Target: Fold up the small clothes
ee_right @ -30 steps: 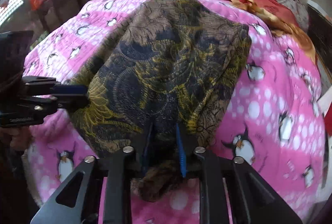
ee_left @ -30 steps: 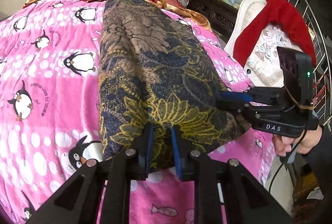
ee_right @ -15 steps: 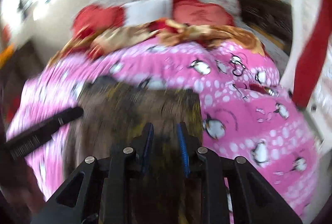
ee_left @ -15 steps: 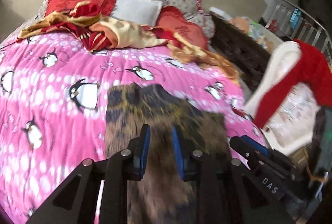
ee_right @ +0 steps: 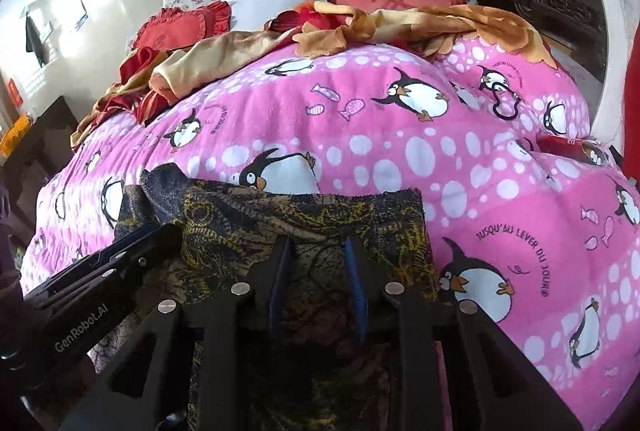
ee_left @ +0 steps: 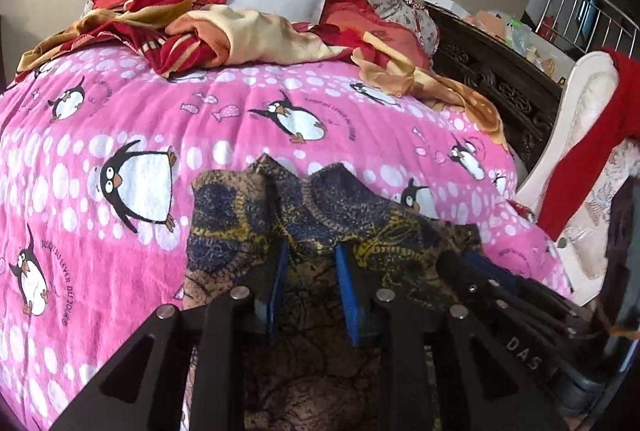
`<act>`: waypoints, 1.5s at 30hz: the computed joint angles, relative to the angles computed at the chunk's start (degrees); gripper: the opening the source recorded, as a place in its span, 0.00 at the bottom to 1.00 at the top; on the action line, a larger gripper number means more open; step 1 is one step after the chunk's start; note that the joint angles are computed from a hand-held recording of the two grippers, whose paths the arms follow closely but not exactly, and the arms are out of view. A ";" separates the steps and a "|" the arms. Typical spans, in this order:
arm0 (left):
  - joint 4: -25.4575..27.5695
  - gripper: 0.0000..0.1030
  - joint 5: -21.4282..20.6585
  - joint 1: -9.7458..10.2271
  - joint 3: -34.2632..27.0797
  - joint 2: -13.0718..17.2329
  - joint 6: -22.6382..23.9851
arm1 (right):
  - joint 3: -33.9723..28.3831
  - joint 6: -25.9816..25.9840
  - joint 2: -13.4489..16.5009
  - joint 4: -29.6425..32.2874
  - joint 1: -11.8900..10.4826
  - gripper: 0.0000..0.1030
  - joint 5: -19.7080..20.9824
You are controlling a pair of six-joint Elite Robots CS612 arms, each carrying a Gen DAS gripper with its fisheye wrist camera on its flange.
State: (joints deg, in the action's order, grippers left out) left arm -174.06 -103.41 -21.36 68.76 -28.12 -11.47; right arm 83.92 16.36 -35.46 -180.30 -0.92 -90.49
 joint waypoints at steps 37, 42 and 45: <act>6.91 0.79 -27.00 5.80 9.19 -3.71 11.80 | 8.26 3.03 1.55 -9.75 -10.69 0.38 48.55; 3.43 0.84 -25.84 5.57 9.46 -3.20 8.25 | 8.33 -0.87 1.53 -11.91 -9.61 0.37 45.54; 0.78 0.88 -23.63 4.91 10.69 -3.57 7.21 | 7.93 2.03 2.75 -14.68 -10.14 0.35 47.49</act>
